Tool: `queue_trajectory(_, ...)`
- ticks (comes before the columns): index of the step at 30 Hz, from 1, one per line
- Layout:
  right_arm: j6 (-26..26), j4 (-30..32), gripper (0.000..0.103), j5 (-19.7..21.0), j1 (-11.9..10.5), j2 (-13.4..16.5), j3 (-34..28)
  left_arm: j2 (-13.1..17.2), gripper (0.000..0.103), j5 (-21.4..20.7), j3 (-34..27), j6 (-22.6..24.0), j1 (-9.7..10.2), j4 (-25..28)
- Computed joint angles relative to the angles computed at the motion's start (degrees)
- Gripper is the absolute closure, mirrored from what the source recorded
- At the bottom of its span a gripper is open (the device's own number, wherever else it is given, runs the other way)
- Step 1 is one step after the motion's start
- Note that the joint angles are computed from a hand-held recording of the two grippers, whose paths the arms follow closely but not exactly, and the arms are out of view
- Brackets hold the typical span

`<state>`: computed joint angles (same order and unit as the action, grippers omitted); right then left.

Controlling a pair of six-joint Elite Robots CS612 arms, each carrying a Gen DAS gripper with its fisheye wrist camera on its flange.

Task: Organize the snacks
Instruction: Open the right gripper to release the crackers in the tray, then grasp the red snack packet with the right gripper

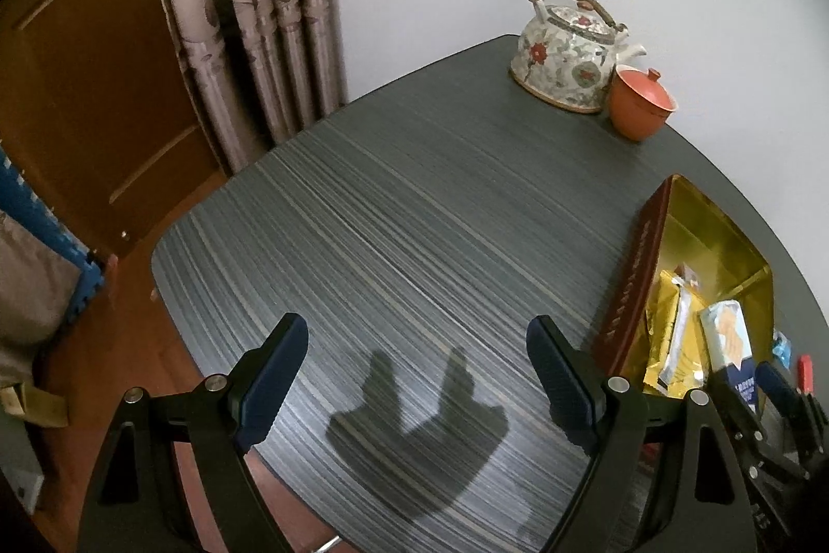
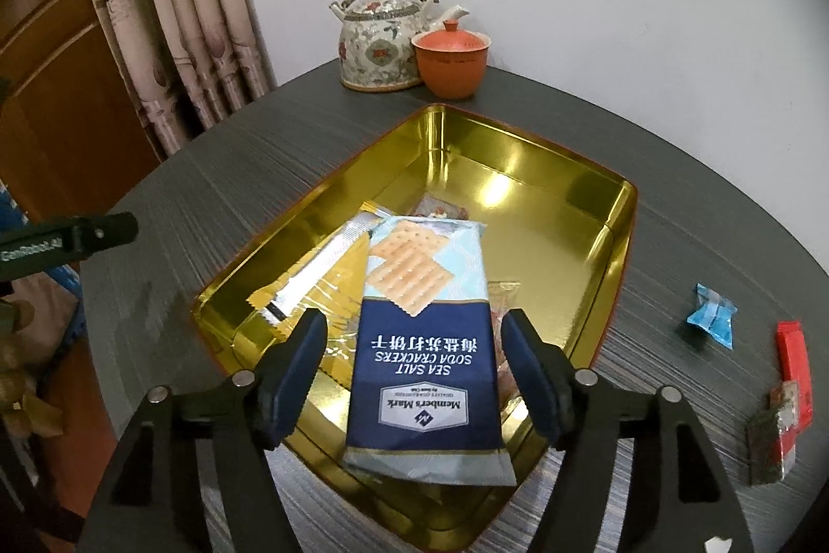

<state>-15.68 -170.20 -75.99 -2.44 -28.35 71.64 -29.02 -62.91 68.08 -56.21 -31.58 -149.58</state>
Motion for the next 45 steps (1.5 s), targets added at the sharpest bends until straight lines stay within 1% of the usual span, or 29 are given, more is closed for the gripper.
queue_trajectory(6, 0.7, -2.4, 0.035, 1.4, -0.6, -1.3, 2.2, 0.1, 0.017, 1.3, 0.1, 3.7, -0.60, -2.6)
queue_trajectory(9, 1.0, -4.3, 0.034, 2.2, -1.3, -2.2, 3.8, 0.4, 0.017, 1.2, -0.4, 5.5, -0.82, -2.4)
queue_trajectory(12, 1.9, -6.5, 0.034, 1.8, -2.5, -3.1, 5.5, 0.4, 0.017, 0.5, -0.5, 6.0, -0.85, -2.4)
queue_trajectory(14, 2.2, -7.6, 0.034, 0.9, -3.5, -3.6, 6.5, 0.4, 0.017, 0.7, -0.5, 6.1, -0.95, -2.1)
queue_trajectory(16, 2.6, -8.4, 0.034, -1.4, -4.6, -4.0, 7.0, 0.4, 0.017, 0.9, -0.5, 6.2, -1.00, -2.2)
queue_trajectory(19, 4.1, -8.7, 0.034, -3.7, -6.5, -4.2, 7.3, 0.4, 0.017, 1.1, -0.5, 6.3, -1.11, -2.0)
queue_trajectory(23, 6.4, -8.2, 0.034, -7.8, -9.4, -3.9, 6.7, 0.5, 0.017, 1.4, -0.5, 6.8, -1.23, -2.1)
queue_trajectory(27, 6.4, -4.5, 0.034, -11.3, -11.7, -2.7, 3.9, 0.6, 0.017, 0.9, -0.8, 6.9, -1.18, -1.7)
queue_trajectory(30, 5.6, -0.1, 0.034, -13.1, -12.8, -1.1, 0.4, 0.9, 0.017, 1.3, -1.2, 7.3, -1.26, -1.2)
queue_trajectory(33, 4.3, 5.0, 0.034, -12.6, -13.8, 0.6, -3.4, 1.3, 0.017, 2.0, -1.6, 7.9, -1.33, -1.5)
queue_trajectory(35, 3.6, 8.3, 0.034, -11.4, -14.3, 1.8, -5.9, 1.5, 0.017, 2.7, -1.5, 8.5, -1.36, -2.6)
queue_trajectory(38, 2.4, 12.1, 0.034, -10.7, -14.4, 3.3, -9.0, 1.8, 0.017, 3.9, -1.5, 9.7, -1.46, -4.2)
queue_trajectory(40, 1.6, 13.8, 0.034, -10.6, -14.4, 4.1, -10.5, 1.9, 0.017, 4.1, -1.6, 9.9, -1.37, -4.7)
queue_trajectory(42, 1.1, 15.3, 0.034, -10.6, -14.5, 4.9, -11.9, 2.0, 0.017, 4.2, -1.9, 9.3, -1.23, -3.7)
queue_trajectory(45, 1.7, 15.9, 0.034, -8.0, -15.1, 5.5, -12.7, 2.3, 0.017, 4.9, -2.3, 9.0, -1.23, -2.4)
